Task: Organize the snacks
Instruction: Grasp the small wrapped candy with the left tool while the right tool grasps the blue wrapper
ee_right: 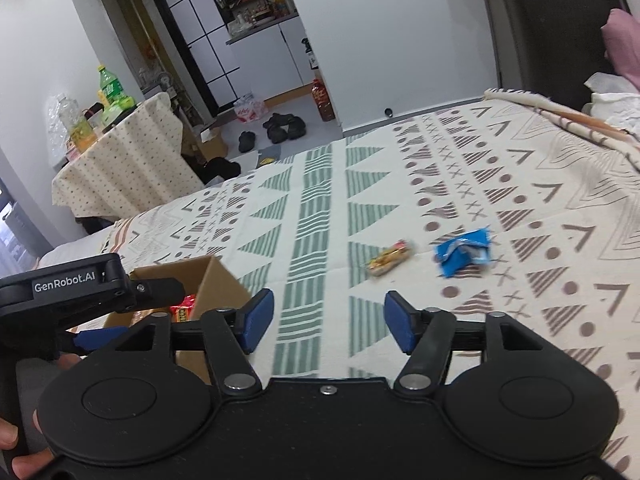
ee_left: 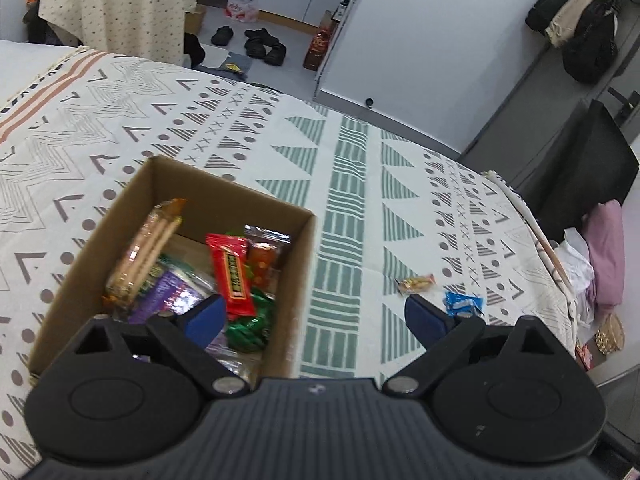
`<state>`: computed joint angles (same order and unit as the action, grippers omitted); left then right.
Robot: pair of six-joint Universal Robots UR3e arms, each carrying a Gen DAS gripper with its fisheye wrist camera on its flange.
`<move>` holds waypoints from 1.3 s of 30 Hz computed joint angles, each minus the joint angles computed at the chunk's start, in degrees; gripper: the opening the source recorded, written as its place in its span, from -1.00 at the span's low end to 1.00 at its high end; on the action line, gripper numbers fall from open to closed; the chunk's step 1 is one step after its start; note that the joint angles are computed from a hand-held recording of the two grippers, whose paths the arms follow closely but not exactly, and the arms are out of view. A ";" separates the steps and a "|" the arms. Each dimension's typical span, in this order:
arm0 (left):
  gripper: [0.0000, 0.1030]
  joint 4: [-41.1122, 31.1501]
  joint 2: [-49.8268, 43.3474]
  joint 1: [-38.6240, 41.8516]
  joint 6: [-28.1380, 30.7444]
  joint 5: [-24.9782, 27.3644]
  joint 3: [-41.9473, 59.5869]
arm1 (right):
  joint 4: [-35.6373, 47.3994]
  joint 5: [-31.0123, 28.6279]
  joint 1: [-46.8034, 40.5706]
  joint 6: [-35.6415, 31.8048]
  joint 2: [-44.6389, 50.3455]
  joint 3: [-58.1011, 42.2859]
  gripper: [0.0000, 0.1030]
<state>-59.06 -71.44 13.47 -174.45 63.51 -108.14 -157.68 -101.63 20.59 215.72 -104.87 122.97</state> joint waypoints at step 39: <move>0.80 17.03 -39.36 -29.58 -2.22 14.98 25.26 | -33.30 21.82 -34.14 -13.76 6.54 26.47 0.38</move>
